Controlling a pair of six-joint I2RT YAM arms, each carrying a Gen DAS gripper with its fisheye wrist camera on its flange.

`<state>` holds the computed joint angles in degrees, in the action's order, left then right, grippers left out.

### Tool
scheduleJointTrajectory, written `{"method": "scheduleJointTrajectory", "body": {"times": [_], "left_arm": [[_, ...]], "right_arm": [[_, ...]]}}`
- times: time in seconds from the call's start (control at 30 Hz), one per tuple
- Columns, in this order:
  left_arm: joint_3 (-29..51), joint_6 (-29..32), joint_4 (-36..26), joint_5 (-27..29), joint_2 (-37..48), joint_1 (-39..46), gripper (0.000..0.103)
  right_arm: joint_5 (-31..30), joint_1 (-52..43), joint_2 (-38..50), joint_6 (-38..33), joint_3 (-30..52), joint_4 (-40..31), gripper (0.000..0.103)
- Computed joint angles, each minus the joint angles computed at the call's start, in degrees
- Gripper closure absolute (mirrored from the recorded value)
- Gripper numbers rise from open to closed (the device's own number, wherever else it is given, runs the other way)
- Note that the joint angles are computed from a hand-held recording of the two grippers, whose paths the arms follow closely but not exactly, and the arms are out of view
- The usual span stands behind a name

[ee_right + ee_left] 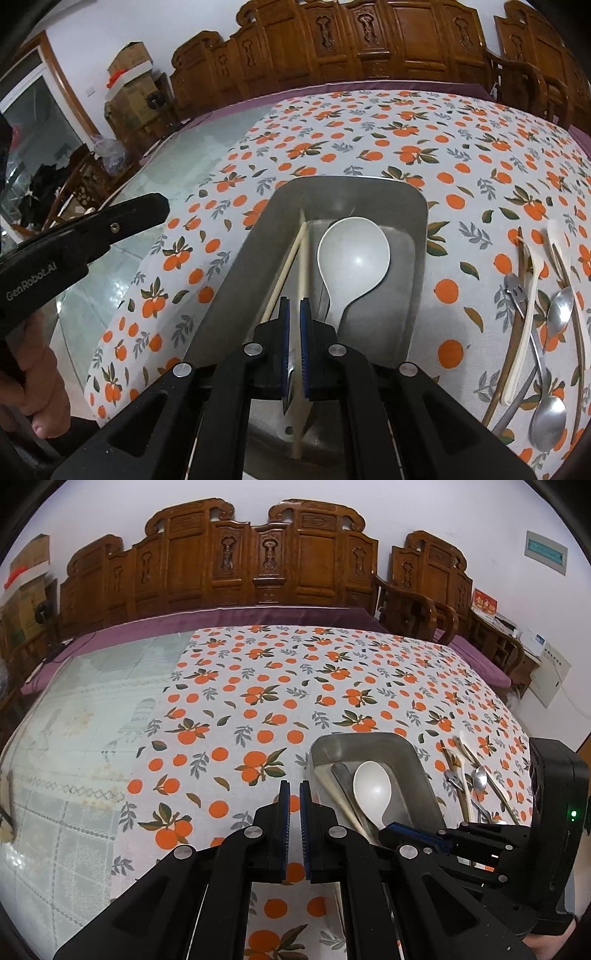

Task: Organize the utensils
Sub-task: 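Lower the held chopstick into the tray and open the right gripper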

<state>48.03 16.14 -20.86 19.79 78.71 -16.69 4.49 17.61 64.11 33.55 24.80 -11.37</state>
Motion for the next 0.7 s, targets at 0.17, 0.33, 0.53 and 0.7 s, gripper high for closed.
{"method": "scheduleJointTrajectory", "body": {"times": [0.17,0.33,0.53,0.7], "left_arm": [[-0.6,-0.8,0.2,-0.6,-1.0,-1.5,0.095],[-1.8,-1.8,0.5,-1.5,-2.9,-4.2,0.091],[-3.5,-3.4,1.2,-2.9,-4.9,-8.0,0.077],[-4.6,-5.5,1.8,-4.2,-5.9,-11.5,0.057]], "right_arm": [[2.6,0.2,-7.1,-3.1,-0.9,-5.5,0.096],[4.5,-2.4,-18.2,-7.7,-1.7,-15.1,0.096],[2.3,-11.7,-31.8,-16.2,-0.7,-28.1,0.096],[-4.3,-25.7,-40.9,-27.2,-0.1,-37.2,0.079]]}}
